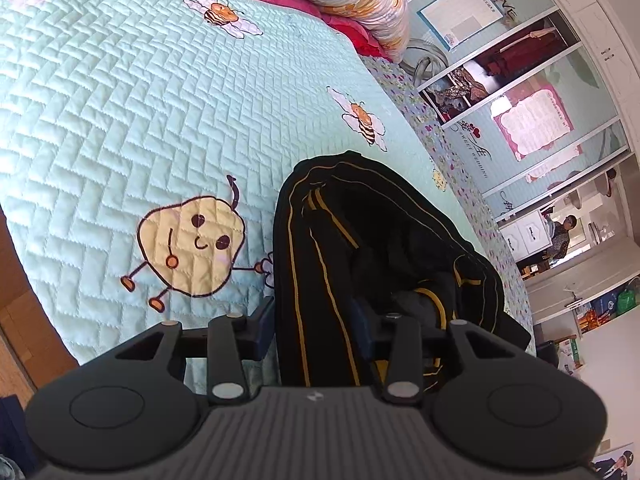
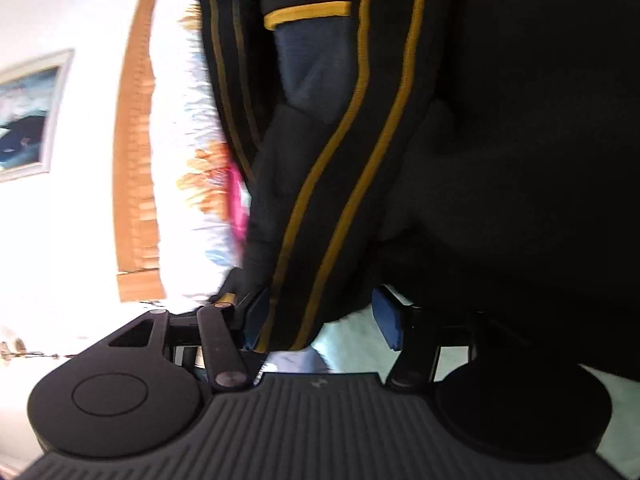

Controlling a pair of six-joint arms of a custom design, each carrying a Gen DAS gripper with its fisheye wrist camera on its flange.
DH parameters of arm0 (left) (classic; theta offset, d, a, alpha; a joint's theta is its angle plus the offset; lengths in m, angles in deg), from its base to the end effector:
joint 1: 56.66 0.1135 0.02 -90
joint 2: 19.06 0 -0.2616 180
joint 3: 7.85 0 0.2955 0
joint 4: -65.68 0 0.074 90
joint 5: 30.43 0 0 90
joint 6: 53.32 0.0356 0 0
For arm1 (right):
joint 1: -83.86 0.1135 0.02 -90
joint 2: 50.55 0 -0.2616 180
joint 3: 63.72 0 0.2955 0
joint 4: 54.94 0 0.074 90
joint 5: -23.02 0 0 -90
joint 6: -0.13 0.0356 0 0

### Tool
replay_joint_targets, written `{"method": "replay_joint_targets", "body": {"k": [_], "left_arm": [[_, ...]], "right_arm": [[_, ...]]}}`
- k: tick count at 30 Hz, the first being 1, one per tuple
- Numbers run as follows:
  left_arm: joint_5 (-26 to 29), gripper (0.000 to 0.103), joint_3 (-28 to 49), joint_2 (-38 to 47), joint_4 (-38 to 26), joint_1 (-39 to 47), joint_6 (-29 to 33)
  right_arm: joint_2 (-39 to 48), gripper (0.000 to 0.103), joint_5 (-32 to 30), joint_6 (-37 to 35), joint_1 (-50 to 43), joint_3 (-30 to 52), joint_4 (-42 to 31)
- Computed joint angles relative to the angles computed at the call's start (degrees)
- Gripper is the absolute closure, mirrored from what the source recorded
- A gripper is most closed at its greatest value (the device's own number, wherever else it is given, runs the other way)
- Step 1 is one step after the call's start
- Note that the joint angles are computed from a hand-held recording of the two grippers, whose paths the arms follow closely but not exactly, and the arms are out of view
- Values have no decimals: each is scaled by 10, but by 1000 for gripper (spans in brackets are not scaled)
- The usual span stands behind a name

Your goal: Fold clothes

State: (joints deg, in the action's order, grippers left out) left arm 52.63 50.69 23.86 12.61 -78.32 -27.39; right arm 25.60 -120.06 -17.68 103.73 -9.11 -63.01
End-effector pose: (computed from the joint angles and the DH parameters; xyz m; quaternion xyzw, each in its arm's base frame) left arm 0.1873 -0.0698 0.3047 -0.3487 0.8247 -0.2608 0.3608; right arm 0.2867 0.1339 0.2119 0.1392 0.7931 0.5920 0.0344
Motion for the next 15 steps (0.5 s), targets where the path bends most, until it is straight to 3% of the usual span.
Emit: {"method": "replay_joint_targets", "body": {"k": [7,10,12,15], "left_arm": [[-20,60,3,-14,-8,-20,-2],[-34,60,9,-10,-15,-31,8],[-48,60,17,-4,-20,-41,17],[-67,60,28,7,-29,-56,31]], "right_arm": [[-32,41,2,61,-6,-42,67],[-56,42,1,60,-7,-45,52],[-75,52,-6,49,-12,-46,42],[-105,62,-3,-13,-20,-29,-32]]}}
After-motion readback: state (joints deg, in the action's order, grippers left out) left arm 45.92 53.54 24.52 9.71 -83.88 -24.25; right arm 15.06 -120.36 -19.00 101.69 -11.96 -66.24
